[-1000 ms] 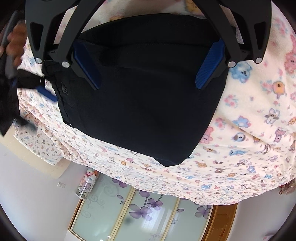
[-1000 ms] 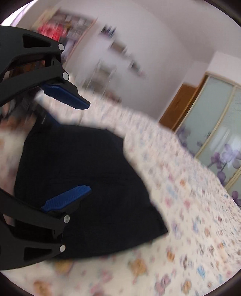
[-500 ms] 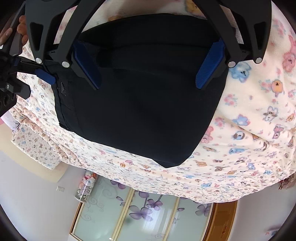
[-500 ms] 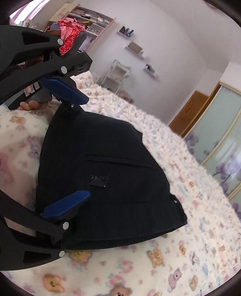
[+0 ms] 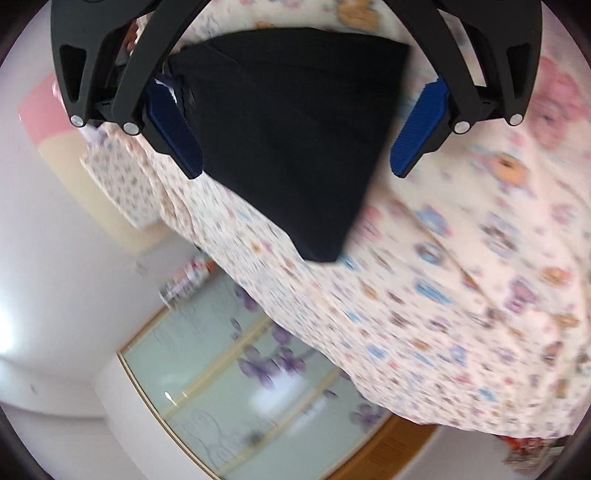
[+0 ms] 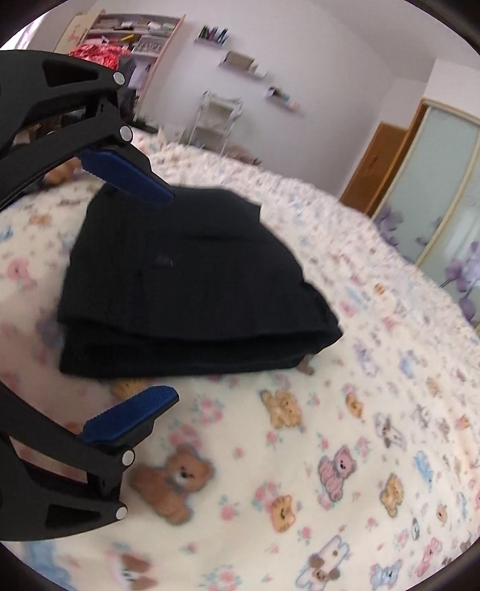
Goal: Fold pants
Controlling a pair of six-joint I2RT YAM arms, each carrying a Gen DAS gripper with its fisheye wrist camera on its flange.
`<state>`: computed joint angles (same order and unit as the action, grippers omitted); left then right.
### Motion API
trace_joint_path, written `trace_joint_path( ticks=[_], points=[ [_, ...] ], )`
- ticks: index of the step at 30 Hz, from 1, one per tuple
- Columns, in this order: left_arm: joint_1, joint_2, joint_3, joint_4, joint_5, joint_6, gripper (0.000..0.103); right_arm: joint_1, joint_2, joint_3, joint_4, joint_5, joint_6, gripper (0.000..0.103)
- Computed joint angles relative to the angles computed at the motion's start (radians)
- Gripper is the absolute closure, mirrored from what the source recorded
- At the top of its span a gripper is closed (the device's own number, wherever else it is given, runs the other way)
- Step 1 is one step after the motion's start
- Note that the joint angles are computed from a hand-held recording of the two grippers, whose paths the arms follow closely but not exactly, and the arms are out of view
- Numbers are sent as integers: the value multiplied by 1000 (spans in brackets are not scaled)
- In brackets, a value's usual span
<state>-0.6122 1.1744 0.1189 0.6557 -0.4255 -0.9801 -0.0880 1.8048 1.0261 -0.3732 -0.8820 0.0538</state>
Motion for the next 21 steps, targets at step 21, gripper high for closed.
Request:
trace_joint_path(
  ticks=[21],
  points=[
    [113,-13,-39,-21,125,-36,2,74,112,15,74,-27,-13,24]
  ],
)
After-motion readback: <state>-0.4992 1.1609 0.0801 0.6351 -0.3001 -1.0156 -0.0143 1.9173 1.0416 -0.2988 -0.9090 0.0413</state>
